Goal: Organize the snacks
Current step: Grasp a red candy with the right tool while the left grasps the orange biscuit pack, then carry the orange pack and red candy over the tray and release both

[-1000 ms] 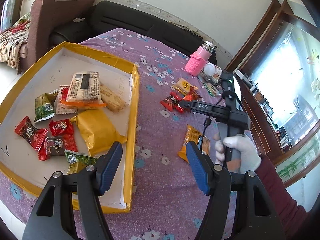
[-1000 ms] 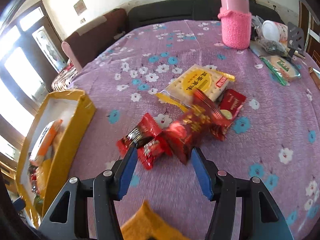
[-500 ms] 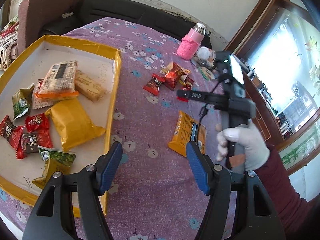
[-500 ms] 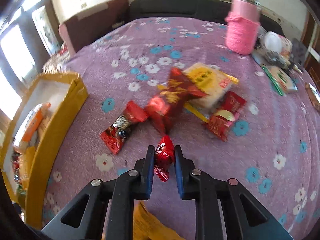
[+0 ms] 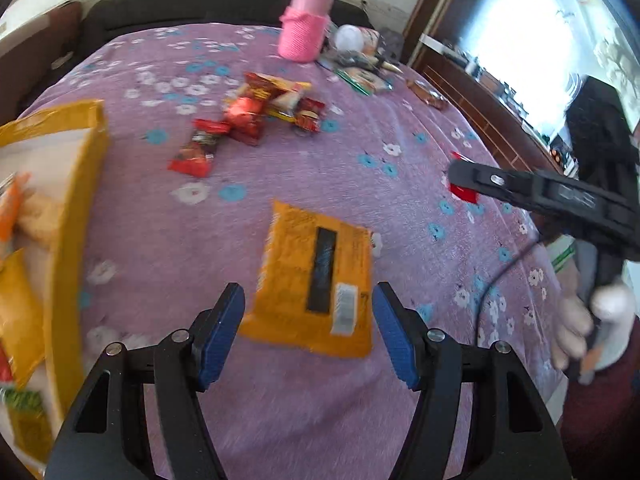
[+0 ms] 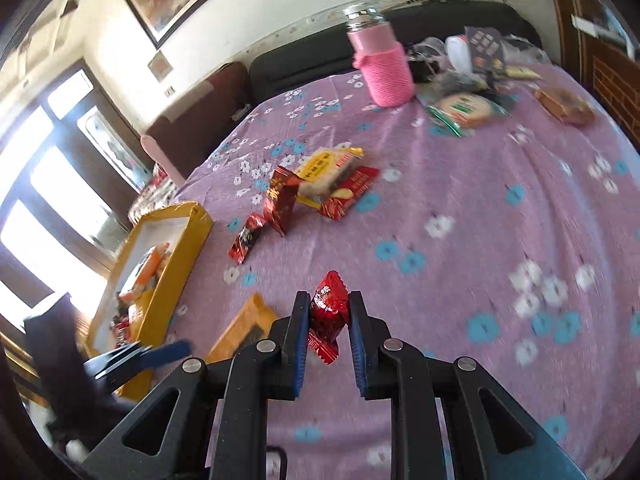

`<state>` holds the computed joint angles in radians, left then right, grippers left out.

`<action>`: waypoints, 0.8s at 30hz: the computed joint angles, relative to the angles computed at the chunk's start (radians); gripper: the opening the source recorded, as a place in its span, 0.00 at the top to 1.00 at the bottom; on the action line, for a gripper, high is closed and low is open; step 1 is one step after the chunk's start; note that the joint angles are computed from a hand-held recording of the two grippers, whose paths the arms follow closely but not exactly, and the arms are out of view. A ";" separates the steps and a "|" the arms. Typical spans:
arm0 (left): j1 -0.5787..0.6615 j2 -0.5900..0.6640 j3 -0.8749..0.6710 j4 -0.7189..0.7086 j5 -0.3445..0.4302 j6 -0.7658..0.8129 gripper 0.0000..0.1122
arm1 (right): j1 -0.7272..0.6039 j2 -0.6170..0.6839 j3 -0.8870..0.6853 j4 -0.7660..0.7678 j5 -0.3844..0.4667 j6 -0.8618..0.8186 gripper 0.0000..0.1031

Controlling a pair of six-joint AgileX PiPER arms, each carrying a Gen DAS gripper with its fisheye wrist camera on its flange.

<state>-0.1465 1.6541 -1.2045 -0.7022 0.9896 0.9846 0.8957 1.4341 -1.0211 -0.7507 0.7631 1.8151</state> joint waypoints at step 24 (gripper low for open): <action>0.020 -0.092 0.077 -0.034 -0.113 -0.016 0.38 | 0.164 -0.007 0.001 -0.104 0.048 0.157 0.81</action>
